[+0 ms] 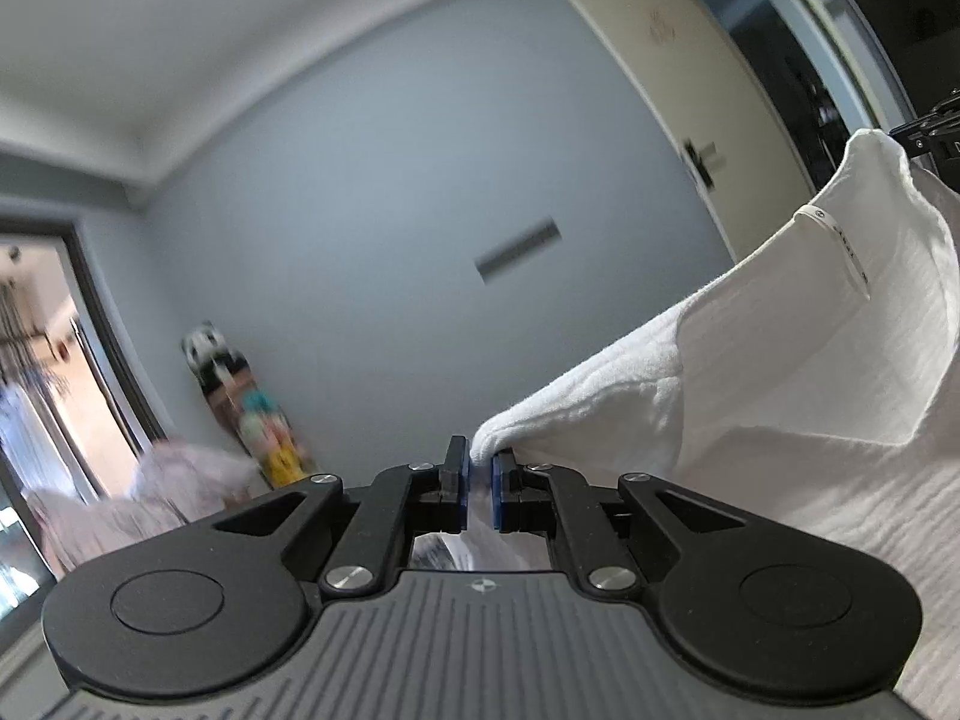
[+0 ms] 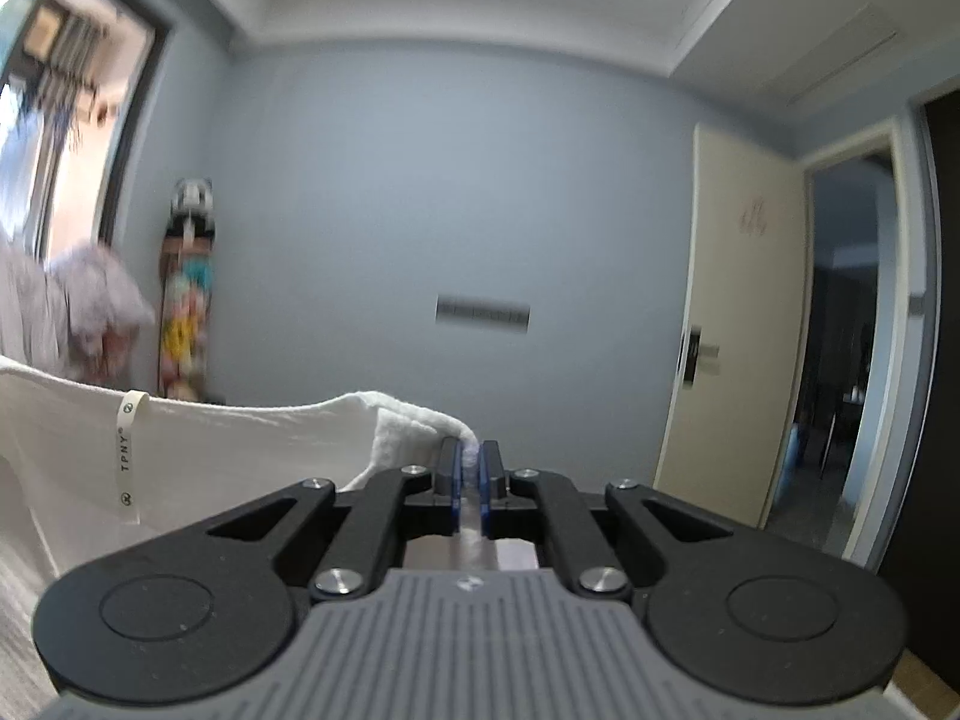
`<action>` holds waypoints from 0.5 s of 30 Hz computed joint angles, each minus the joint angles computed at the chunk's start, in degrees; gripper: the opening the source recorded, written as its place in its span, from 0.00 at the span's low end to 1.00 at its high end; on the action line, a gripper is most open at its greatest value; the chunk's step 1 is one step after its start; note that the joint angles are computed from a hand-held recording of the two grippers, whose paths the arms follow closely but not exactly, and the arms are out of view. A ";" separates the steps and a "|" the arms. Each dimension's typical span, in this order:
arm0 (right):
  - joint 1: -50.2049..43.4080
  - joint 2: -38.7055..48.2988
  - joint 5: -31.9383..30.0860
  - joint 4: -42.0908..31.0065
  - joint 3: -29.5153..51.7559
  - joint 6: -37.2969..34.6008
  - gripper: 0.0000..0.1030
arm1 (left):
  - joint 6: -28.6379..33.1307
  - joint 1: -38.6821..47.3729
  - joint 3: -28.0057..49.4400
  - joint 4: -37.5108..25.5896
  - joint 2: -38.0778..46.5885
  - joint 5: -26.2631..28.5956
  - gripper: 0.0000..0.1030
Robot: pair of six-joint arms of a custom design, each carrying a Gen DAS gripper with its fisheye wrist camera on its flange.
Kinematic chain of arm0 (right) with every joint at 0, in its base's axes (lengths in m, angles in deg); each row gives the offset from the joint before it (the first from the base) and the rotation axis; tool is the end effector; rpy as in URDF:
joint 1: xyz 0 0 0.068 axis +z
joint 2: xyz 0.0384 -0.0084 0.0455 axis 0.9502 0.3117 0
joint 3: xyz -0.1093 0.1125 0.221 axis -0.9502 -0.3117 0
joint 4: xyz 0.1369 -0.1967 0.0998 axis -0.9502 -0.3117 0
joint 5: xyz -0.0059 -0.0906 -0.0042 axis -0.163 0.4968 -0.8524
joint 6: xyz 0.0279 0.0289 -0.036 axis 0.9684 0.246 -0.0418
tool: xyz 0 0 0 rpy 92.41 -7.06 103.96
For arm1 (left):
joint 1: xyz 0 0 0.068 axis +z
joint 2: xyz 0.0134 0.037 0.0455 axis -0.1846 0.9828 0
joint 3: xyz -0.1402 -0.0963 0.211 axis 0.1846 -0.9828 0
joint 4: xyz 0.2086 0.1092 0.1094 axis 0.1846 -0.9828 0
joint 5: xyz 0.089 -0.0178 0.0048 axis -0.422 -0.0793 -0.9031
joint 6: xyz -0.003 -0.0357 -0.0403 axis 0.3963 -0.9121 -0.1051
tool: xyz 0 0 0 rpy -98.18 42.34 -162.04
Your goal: Fold clothes
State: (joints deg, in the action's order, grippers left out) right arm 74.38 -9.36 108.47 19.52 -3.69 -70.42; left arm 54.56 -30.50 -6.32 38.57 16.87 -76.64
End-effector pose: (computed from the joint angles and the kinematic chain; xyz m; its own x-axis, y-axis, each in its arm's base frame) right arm 0.1701 -0.0064 0.4188 -0.1390 -0.0832 -0.9868 0.3375 0.9328 -0.1262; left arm 0.2732 -0.0982 0.3533 0.0335 0.5503 -0.8343 0.3639 0.7707 0.5230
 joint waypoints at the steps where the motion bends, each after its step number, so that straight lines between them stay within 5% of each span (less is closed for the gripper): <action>1: -1.42 2.58 -1.31 1.86 -1.01 -0.03 0.06 | 0.00 -0.18 0.76 1.62 3.65 -0.54 0.08; 9: -7.90 30.46 -5.89 17.71 0.42 -1.05 0.06 | 0.38 -0.70 18.50 7.70 36.53 -5.59 0.08; 15: -10.22 57.45 -7.88 24.56 13.02 0.59 0.06 | -0.06 0.03 38.94 2.10 59.60 -8.72 0.08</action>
